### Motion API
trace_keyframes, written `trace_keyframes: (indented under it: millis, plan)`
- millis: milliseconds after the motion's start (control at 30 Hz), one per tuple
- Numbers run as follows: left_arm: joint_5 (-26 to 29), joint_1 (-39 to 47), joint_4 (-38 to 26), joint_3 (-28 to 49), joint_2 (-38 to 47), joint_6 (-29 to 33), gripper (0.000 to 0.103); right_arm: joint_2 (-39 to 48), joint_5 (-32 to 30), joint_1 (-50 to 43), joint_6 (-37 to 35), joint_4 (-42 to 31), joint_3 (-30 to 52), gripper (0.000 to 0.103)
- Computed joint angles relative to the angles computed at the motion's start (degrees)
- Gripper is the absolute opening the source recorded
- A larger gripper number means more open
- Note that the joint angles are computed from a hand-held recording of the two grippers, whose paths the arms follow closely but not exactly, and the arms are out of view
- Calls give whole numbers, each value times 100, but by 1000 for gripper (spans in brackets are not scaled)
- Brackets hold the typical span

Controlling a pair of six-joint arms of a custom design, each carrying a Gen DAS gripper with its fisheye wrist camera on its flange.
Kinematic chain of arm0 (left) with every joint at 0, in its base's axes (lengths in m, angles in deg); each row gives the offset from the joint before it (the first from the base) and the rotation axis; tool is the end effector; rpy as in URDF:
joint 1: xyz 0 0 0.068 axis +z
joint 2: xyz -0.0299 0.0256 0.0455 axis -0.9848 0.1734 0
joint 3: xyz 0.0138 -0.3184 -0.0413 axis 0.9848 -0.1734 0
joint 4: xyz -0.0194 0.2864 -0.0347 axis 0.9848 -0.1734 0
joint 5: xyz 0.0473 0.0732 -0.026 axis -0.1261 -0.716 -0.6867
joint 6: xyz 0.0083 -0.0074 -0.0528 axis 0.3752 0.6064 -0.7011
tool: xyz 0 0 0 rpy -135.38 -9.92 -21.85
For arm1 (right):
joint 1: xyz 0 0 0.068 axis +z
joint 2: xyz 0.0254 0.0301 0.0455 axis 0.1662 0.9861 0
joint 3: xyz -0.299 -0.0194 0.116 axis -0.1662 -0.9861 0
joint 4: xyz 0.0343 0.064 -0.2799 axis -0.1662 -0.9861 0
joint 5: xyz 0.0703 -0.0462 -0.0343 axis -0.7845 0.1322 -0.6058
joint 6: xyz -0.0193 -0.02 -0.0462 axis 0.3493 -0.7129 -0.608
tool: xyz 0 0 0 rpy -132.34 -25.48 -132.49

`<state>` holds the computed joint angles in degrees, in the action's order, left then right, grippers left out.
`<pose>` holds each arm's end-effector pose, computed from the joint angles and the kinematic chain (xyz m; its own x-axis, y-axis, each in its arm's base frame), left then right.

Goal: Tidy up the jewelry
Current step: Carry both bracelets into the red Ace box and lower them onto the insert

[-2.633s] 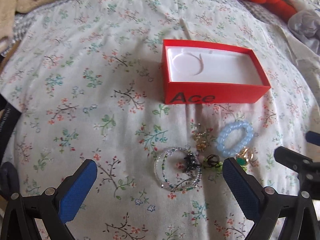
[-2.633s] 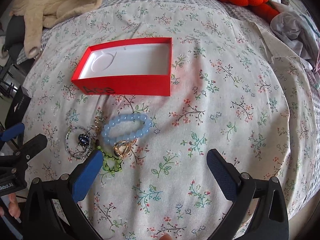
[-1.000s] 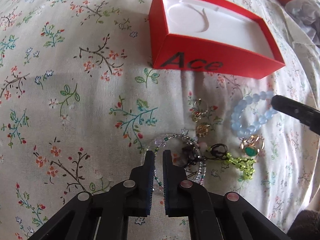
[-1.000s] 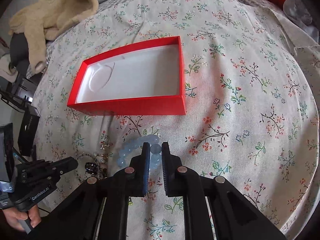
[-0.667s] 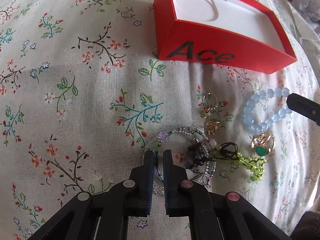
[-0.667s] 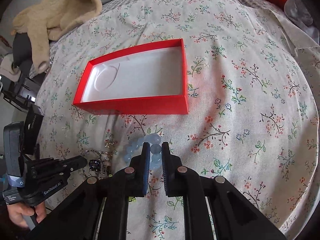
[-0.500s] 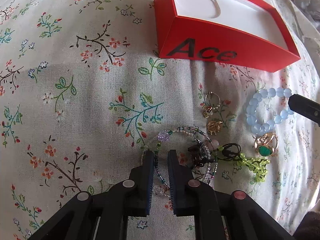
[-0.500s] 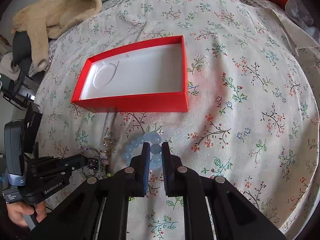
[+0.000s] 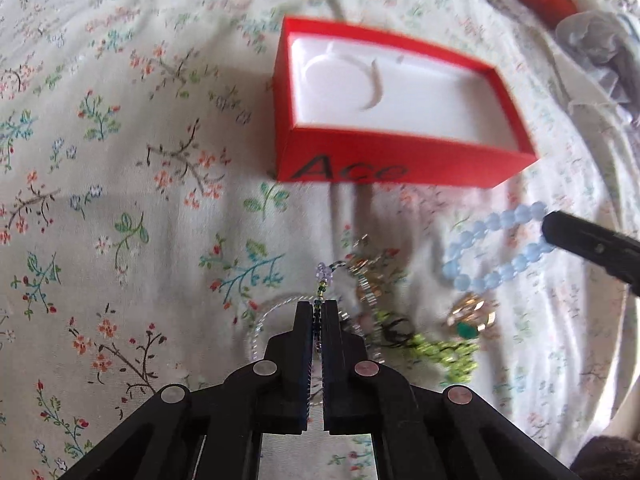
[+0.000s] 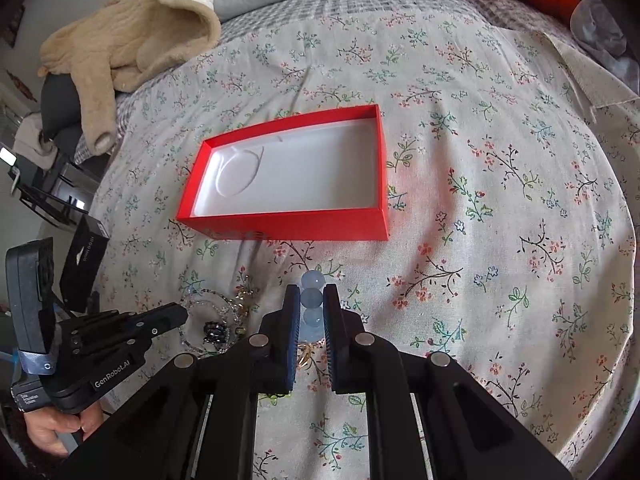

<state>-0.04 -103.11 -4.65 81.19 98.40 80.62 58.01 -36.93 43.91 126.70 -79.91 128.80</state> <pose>0.2909 -0.1344 0.2109 -0.9108 0.2475 -0.3303 0.3481 0.8907 -0.2923 0.2385 0.1606 0.2556 -0.8993 0.2279 -0.3733 0.1187 0.9487 0.2931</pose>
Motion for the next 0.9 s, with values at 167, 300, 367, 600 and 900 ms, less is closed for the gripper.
trace_keyframes:
  millis: [167, 300, 367, 600, 900]
  plan:
    - [428, 121, 140, -27, -458, -65, 0, -235, 205, 88, 43, -38, 162, 12]
    - [709, 173, 316, 103, -588, -322, 0, -346, 331, 81, 78, -20, 336, 12]
    - [846, 199, 524, 169, -587, -497, 0, -369, 373, 61, 93, 37, 415, 12]
    - [1183, 27, 1471, 497, -240, -1326, 0, -222, 734, -5, 68, 120, 764, 12]
    - [1233, 58, 2297, 745, 708, -1706, 0, 269, 833, -303, -59, 335, 937, 12]
